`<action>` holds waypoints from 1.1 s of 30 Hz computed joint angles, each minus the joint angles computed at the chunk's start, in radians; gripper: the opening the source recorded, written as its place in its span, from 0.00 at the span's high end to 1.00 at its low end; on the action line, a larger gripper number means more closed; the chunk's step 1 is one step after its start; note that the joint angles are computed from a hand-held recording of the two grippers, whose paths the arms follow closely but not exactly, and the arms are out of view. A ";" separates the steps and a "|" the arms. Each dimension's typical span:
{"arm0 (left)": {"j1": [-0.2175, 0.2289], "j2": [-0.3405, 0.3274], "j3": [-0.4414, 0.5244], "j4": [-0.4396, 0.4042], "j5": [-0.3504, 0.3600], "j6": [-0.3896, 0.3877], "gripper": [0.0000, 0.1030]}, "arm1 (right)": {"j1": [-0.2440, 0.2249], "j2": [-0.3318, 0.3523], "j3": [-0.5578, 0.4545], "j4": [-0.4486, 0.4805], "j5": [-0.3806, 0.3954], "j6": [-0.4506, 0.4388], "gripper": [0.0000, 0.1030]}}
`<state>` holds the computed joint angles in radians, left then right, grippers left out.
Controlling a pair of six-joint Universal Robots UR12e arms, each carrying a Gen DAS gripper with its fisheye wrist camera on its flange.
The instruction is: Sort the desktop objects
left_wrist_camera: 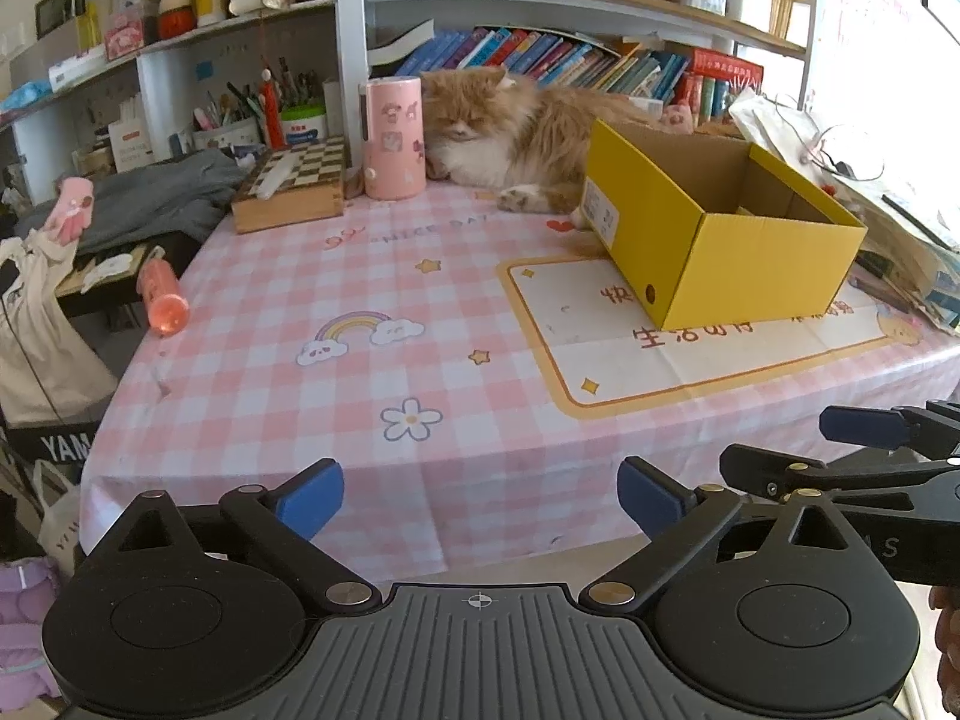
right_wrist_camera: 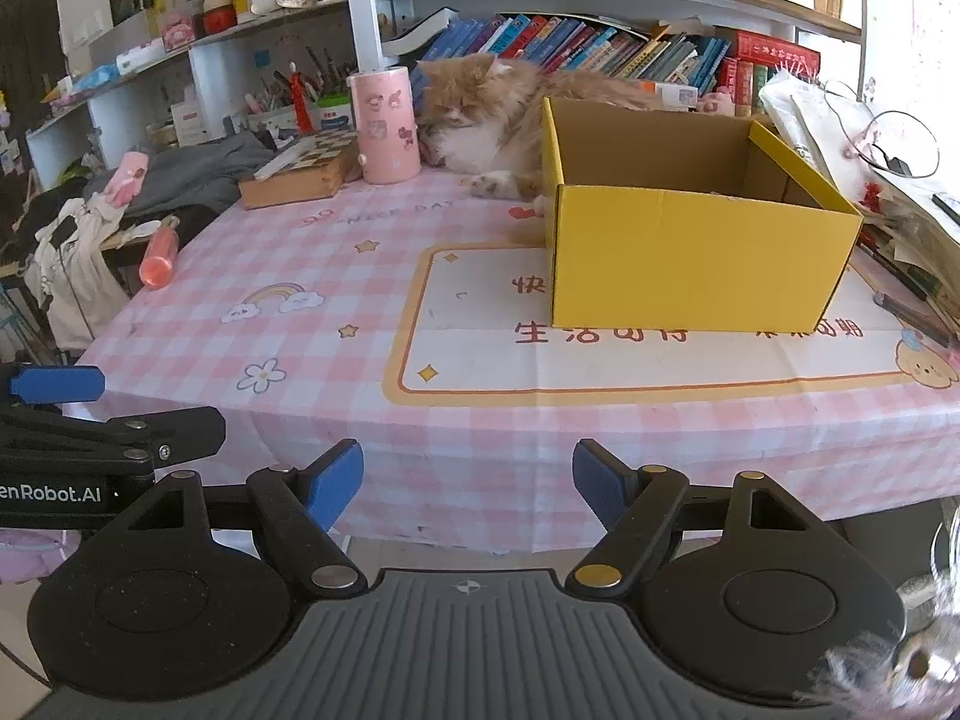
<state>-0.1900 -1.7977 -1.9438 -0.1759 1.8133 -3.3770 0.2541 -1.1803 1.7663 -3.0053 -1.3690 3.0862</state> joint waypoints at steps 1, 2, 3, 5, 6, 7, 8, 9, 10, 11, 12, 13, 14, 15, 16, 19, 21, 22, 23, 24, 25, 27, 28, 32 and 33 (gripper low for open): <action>0.001 0.000 -0.001 -0.002 -0.002 -0.001 0.03 | 0.000 -0.001 0.002 0.000 -0.002 0.003 0.27; 0.002 0.001 -0.002 -0.003 -0.005 -0.002 0.03 | 0.000 -0.002 0.003 0.000 -0.005 0.006 0.27; 0.003 0.002 -0.003 -0.004 -0.009 -0.003 0.03 | 0.000 -0.002 0.003 0.001 -0.007 0.009 0.27; 0.004 0.003 -0.004 -0.005 -0.013 -0.005 0.03 | 0.001 -0.003 0.004 0.002 -0.011 0.014 0.27; 0.005 0.003 -0.004 -0.005 -0.014 -0.006 0.03 | 0.001 -0.003 0.005 0.003 -0.014 0.016 0.27; 0.005 0.004 -0.004 -0.006 -0.015 -0.007 0.03 | 0.002 -0.003 0.005 0.004 -0.016 0.018 0.26; 0.006 0.004 -0.005 -0.005 -0.015 -0.008 0.03 | 0.002 -0.003 0.004 0.005 -0.017 0.019 0.25; 0.006 0.005 -0.006 -0.005 -0.015 -0.008 0.03 | 0.003 -0.003 0.004 0.005 -0.018 0.020 0.25; 0.006 0.005 -0.006 -0.004 -0.015 -0.009 0.03 | 0.002 -0.003 0.004 0.004 -0.017 0.019 0.23; 0.006 0.006 -0.007 -0.004 -0.014 -0.011 0.03 | 0.002 -0.003 0.004 0.004 -0.016 0.018 0.23; 0.006 0.006 -0.006 -0.006 -0.013 -0.012 0.03 | 0.002 -0.002 0.004 0.004 -0.016 0.015 0.23; 0.005 0.005 -0.005 -0.008 -0.011 -0.014 0.02 | 0.003 -0.002 0.003 0.004 -0.015 0.013 0.22; 0.005 0.005 -0.005 -0.011 -0.008 -0.016 0.02 | 0.003 -0.002 0.003 0.006 -0.013 0.010 0.20; 0.005 0.005 -0.004 -0.012 -0.006 -0.019 0.02 | 0.003 -0.001 0.002 0.007 -0.012 0.008 0.20; 0.005 0.005 -0.004 -0.012 -0.005 -0.022 0.02 | 0.004 -0.001 0.001 0.009 -0.013 0.005 0.19; 0.005 0.005 -0.003 -0.015 -0.003 -0.030 0.02 | 0.005 -0.001 -0.002 0.014 -0.018 0.001 0.16; 0.006 0.004 -0.003 -0.014 -0.005 -0.030 0.02 | 0.005 -0.001 -0.002 0.014 -0.018 0.001 0.16; 0.006 0.004 -0.003 -0.014 -0.006 -0.029 0.02 | 0.004 -0.001 -0.002 0.013 -0.019 0.002 0.16; 0.007 0.003 -0.002 -0.013 -0.007 -0.029 0.02 | 0.004 0.000 -0.002 0.012 -0.019 0.002 0.16; 0.006 0.003 -0.002 -0.013 -0.008 -0.028 0.02 | 0.004 0.000 -0.002 0.011 -0.019 0.001 0.16; 0.006 0.003 -0.002 -0.013 -0.008 -0.028 0.02 | 0.004 0.000 -0.002 0.012 -0.021 0.001 0.16; 0.006 0.002 -0.001 -0.013 -0.008 -0.029 0.02 | 0.004 0.000 -0.002 0.013 -0.022 0.002 0.16; 0.006 0.002 -0.001 -0.012 -0.007 -0.028 0.02 | 0.003 0.000 -0.002 0.013 -0.022 0.002 0.16; 0.004 0.001 0.001 -0.013 -0.006 -0.027 0.02 | 0.001 -0.001 -0.002 0.012 -0.021 0.002 0.16; 0.002 0.000 0.003 -0.014 -0.006 -0.027 0.02 | 0.000 -0.001 -0.002 0.012 -0.020 0.002 0.16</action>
